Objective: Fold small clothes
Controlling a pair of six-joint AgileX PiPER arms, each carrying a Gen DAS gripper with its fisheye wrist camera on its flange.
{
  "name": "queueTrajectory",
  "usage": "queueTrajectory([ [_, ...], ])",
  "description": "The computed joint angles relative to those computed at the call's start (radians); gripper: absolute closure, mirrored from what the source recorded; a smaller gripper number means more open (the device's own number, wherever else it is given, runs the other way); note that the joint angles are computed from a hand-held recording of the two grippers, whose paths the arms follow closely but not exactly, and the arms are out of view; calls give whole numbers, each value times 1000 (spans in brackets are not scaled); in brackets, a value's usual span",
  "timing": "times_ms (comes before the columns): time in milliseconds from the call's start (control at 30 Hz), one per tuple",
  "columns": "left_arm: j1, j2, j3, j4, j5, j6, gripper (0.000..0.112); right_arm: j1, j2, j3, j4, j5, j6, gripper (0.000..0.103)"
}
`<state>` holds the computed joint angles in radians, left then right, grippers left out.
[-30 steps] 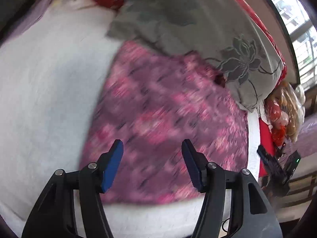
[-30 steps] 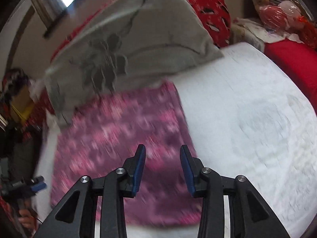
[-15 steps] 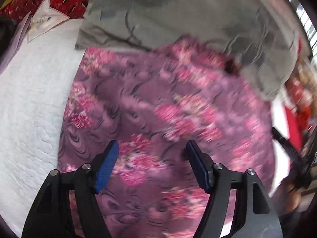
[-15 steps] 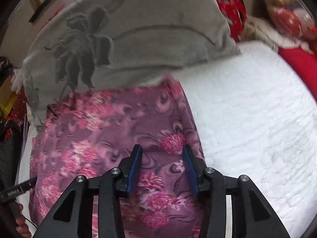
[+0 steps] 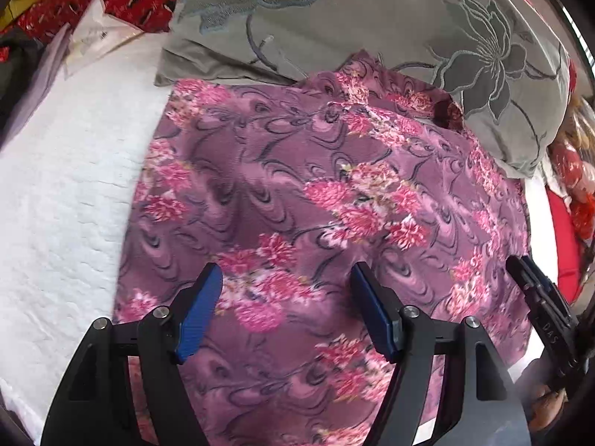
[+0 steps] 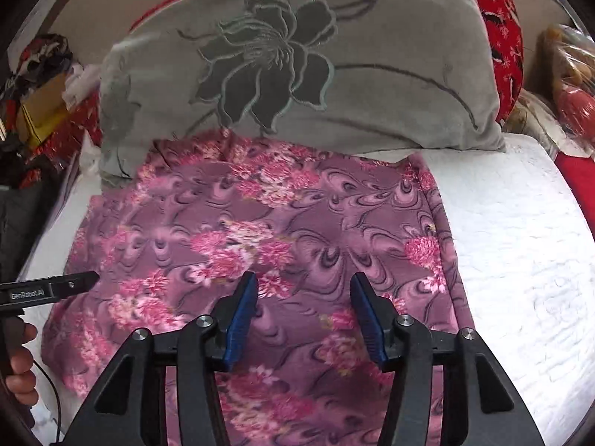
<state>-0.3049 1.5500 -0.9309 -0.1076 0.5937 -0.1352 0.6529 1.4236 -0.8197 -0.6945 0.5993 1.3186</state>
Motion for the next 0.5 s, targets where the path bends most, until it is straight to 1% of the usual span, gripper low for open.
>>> queueTrajectory([
  [33, -3, -1, 3, 14, 1, -9, 41, -1, 8, 9, 17, -1, -8, 39],
  [67, -12, -11, 12, 32, 7, -27, 41, -14, 33, 7, 63, -2, -45, 38],
  [100, -11, -21, 19, 42, 13, -30, 41, -4, 55, 11, 68, 4, -42, 38],
  [133, 3, -39, 36, 35, 12, -9, 41, 24, 44, 12, 33, 26, -21, 38],
  [200, 9, -63, 43, 60, 14, -12, 41, 43, 48, -28, 72, 97, -50, 38],
  [300, -3, -115, 97, 146, -5, -61, 41, 66, -11, -1, 56, 88, 21, 37],
  [367, -18, -103, 132, 215, -3, -105, 39, 61, 3, 3, 111, 94, -15, 35],
  [400, -21, -88, 132, 205, 2, -90, 39, 58, 29, 7, 126, 93, -34, 34],
  [433, -6, -95, 151, 173, -12, -41, 39, 76, 37, 7, 102, 105, -36, 34],
  [467, 3, -120, 170, 159, -21, -9, 39, 90, 45, -8, 91, 136, -44, 34],
  [500, 13, -131, 166, 138, -2, 33, 39, 94, 55, -35, 120, 174, -77, 34],
])
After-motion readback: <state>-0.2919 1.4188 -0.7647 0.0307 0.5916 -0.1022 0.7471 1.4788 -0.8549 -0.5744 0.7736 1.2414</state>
